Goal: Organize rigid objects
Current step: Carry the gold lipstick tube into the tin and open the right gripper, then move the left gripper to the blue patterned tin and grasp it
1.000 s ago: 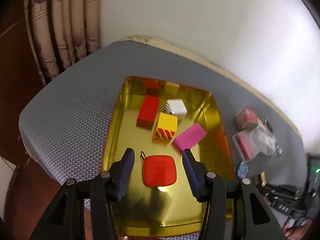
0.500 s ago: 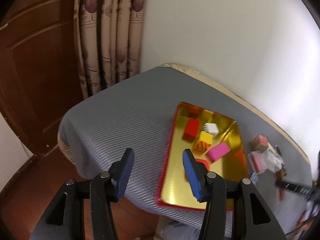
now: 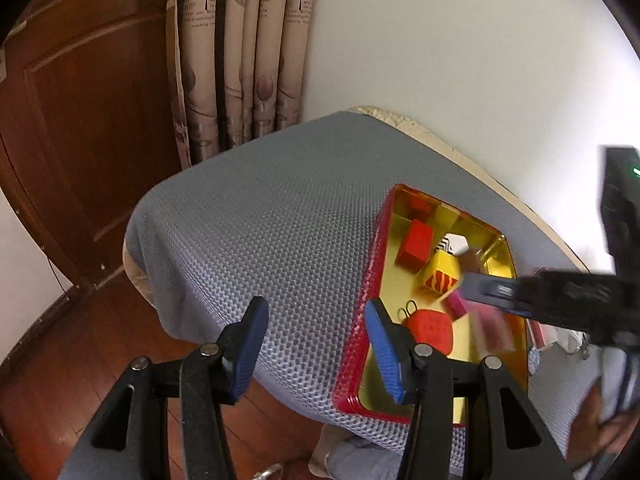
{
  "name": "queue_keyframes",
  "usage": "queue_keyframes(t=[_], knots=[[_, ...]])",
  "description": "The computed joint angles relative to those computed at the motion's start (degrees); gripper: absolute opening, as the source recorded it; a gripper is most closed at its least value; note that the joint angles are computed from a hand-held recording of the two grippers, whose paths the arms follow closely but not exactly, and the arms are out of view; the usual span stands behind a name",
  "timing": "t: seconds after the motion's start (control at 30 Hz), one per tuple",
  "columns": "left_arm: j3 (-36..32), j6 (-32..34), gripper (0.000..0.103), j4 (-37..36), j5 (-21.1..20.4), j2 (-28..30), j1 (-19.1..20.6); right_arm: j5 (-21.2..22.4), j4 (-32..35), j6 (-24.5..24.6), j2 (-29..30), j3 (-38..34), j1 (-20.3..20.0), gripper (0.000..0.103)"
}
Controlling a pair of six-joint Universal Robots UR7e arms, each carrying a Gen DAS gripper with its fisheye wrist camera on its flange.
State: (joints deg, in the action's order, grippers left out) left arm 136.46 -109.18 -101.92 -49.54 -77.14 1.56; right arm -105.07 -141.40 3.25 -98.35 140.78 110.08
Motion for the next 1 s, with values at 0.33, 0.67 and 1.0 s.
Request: queue_keyframes(t=[0.33, 0.67, 1.0], knots=[[0.6, 1.1, 0.052, -1.4, -0.6, -0.2, 1.5, -0.8, -7.3, 1.5, 9.6, -0.6, -2.3, 0.018], [0.6, 3.8, 0.052, -3.7, -1.6, 0.8, 2.9, 1.6, -10.9, 1.1, 10.7, 0.1, -4.4, 0.021], [-0.2, 5.2, 0.052, -3.0, -1.6, 2.0, 2.8, 8.0, -10.3, -7.0, -9.4, 7.4, -7.9, 0.046]])
